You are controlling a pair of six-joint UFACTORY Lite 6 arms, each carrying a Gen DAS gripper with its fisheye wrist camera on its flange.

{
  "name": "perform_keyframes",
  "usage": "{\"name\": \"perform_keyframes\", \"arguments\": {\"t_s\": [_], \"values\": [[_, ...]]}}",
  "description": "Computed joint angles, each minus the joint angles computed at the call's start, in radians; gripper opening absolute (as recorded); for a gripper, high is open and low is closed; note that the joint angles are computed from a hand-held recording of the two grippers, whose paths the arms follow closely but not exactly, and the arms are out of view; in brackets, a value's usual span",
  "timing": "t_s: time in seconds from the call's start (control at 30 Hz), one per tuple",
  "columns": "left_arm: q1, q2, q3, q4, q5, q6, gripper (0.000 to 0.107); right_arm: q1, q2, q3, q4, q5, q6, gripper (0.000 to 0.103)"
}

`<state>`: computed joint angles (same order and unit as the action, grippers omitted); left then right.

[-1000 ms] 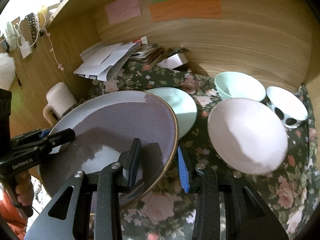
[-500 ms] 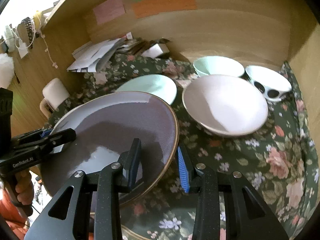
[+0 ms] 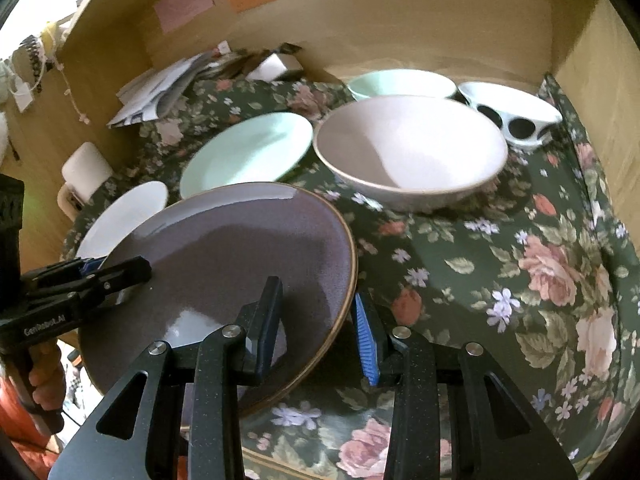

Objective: Organize plates and bowls

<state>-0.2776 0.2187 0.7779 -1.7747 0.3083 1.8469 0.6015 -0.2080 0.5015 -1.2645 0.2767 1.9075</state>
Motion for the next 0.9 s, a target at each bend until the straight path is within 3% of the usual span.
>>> {"name": "perform_keyframes", "arguments": {"t_s": [0.47, 0.73, 0.9], "values": [[-0.066, 0.165, 0.108, -0.008, -0.02, -0.021, 0.04, -0.069, 0.025, -0.034, -0.072, -0.03, 0.071, 0.032], [-0.08, 0.187, 0.13, -0.03, -0.038, -0.001, 0.041, -0.039, 0.081, 0.015, -0.004, 0.026, -0.016, 0.034], [-0.112, 0.17, 0.106, -0.258, -0.097, 0.251, 0.044, -0.006, 0.031, 0.006, 0.071, 0.084, -0.089, 0.036]]}}
